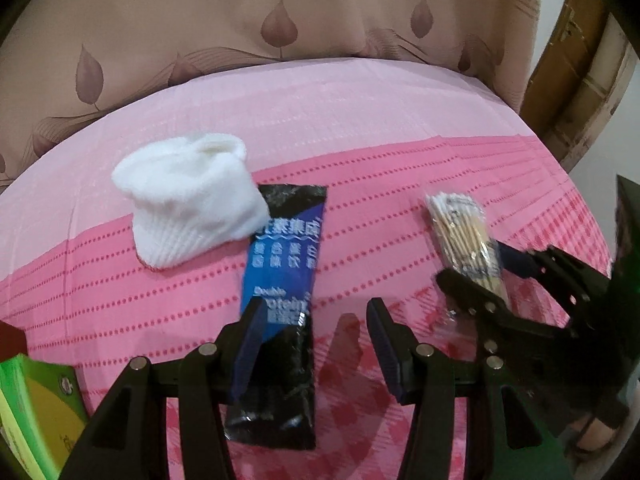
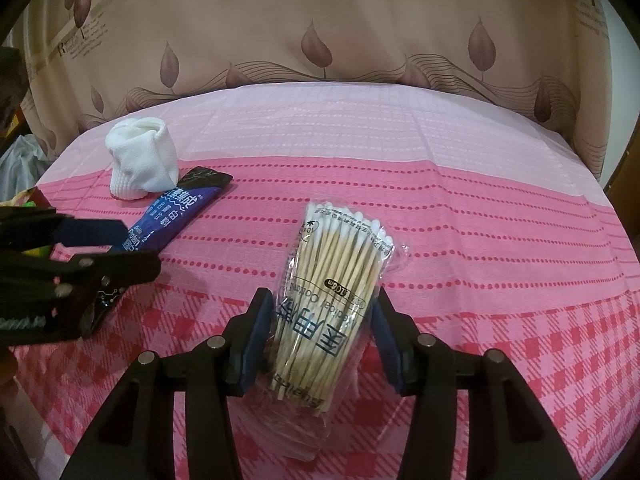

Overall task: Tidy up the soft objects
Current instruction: 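Grasp the black-blue protein sachet with the left tool while the right tool holds the swab packet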

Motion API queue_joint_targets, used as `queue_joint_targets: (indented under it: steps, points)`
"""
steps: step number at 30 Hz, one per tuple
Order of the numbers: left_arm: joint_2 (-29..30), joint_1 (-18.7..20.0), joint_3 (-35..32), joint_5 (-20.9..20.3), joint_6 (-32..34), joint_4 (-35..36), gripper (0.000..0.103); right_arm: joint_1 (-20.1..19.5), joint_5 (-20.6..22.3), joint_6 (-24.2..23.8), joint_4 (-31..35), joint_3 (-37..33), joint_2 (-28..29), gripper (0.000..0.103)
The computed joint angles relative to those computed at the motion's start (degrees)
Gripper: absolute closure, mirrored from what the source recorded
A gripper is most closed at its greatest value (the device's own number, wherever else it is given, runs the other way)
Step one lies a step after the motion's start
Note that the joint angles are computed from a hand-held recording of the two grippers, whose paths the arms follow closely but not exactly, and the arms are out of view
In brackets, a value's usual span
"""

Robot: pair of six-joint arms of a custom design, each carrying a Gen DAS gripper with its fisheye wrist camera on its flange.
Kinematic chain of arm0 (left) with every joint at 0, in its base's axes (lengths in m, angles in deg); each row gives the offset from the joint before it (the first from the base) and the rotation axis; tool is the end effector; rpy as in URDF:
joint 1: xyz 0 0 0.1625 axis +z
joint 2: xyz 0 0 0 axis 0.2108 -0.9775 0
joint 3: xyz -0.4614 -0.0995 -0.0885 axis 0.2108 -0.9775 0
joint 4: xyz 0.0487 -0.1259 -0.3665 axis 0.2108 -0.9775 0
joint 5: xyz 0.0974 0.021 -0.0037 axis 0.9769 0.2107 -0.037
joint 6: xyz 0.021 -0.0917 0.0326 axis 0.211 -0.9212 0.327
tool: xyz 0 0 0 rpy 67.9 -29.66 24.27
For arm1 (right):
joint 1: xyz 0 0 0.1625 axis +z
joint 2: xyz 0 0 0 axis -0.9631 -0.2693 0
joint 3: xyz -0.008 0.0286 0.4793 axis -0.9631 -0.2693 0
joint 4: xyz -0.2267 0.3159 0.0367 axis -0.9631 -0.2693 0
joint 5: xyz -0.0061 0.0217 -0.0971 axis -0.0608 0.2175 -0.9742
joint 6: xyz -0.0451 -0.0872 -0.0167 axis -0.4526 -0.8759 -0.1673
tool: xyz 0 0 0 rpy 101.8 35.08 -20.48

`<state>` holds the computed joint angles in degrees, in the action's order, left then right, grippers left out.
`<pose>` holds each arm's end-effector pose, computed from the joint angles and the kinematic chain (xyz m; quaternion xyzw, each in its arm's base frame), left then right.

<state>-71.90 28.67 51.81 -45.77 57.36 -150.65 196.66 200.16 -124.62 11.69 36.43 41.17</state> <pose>-0.2064 -0.4105 0.1304 0.4266 0.8759 -0.0328 0.2230 0.2337 -0.2856 0.0863 -0.0345 -0.8509 0.3487 0.3913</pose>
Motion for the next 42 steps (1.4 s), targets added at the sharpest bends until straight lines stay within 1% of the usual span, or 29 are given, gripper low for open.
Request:
queue_joint_targets:
  steps: [3, 8, 11, 12, 13, 14, 19, 30, 31, 33, 34, 42]
  points:
    - [0.69, 0.15, 0.13, 1.46, 0.19, -1.51, 0.050, -0.02, 0.04, 0.02, 0.12, -0.07, 0.02, 0.055]
    - [1.23, 0.42, 0.62, 2.08, 0.80, -3.07, 0.050, -0.03, 0.03, 0.02, 0.16, -0.04, -0.07, 0.055]
    - [2.30, 0.53, 0.68, 4.52, 0.13, -3.55, 0.050, 0.01, 0.12, 0.16, 0.36, -0.16, 0.04, 0.055]
    - [2.55, 1.23, 0.14, 3.83, -0.16, -2.68, 0.050, 0.05, 0.16, 0.28, 0.49, -0.24, 0.14, 0.055]
    - [2.38, 1.64, 0.44, 3.15, 0.02, -4.21, 0.050, 0.12, 0.23, 0.47, 0.71, -0.34, 0.25, 0.055]
    - [2.32, 1.82, 0.30, 2.90, -0.26, -3.96, 0.050, 0.16, 0.29, 0.58, 0.79, -0.45, 0.41, 0.055]
    - [2.81, 1.00, 0.17, 4.16, 0.41, -3.70, 0.050, 0.24, 0.64, 1.04, 1.55, -0.90, 0.85, 0.055]
    - [2.81, 0.61, 0.54, 4.79, -0.19, -4.01, 0.050, 0.20, 0.80, 1.12, 2.03, -1.18, 0.96, 0.055]
    - [2.67, 0.45, 0.78, 4.88, -0.44, -4.08, 0.051, 0.19, 0.79, 1.10, 2.02, -1.22, 0.98, 0.055]
    - [2.57, 0.33, 0.94, 4.87, -0.52, -4.29, 0.059, 0.24, 0.82, 1.21, 2.14, -1.27, 1.03, 0.055]
    - [2.47, 0.24, 1.12, 4.92, -0.66, -4.52, 0.061, 0.23, 0.83, 1.21, 2.15, -1.28, 1.04, 0.055]
    - [1.67, -0.29, 1.92, 5.10, -1.16, -4.48, 0.066, 0.29, 0.86, 1.32, 2.23, -1.27, 1.07, 0.055]
